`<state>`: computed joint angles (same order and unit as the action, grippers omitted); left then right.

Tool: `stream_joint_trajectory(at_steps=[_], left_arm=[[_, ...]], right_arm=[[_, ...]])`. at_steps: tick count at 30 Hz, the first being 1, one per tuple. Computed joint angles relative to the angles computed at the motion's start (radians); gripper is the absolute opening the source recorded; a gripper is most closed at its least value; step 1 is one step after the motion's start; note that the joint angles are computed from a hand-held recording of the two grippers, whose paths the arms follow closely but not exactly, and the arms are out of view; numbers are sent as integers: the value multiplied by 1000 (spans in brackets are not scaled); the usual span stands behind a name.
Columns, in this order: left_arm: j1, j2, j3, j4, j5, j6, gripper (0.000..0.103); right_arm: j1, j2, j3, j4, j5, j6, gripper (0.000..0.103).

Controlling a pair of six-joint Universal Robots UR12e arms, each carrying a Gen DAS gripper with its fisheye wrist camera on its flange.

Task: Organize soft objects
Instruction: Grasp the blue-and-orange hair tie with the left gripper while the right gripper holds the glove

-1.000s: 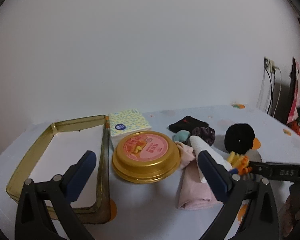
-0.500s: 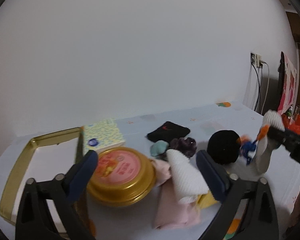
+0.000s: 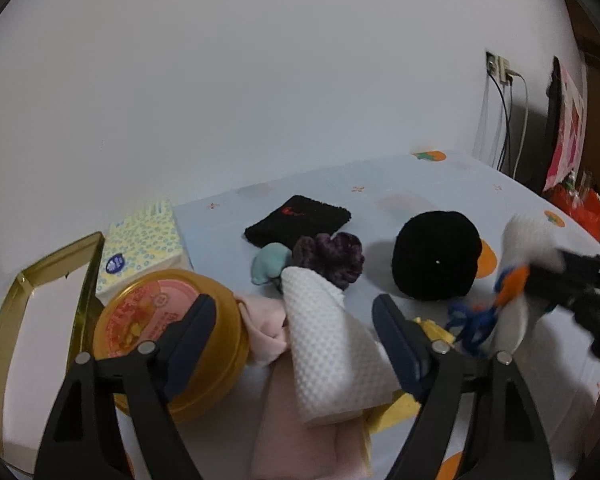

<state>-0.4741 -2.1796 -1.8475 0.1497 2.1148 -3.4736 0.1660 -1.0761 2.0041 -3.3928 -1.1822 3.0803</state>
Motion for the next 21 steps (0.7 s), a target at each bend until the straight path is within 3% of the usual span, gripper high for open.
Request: stream_joint_trajectory(at_steps=[4,9,13,16,19,21], left_arm=[[-6,-2,4,20,-13,51,87],[-18,-6,9,64,-60,129,90],[-24,-6,16,68,-162,216,90],[-34,-14,37,19,-201,251,90],[-45,-23,67,-60,-217,264,90],[-58,-33,90,-112,-191,286,80]], right_arm=[[-8,-16,-7,139,-34,-40,62],[-24,-27,5,154,-139,1,62],[-60,-33,14,165,-43,21,62],[-74,-35,26,152,-28,40,63],[-57,-29,24,149,-106,27,63],[-65,-32,25,170,-90,37,63]])
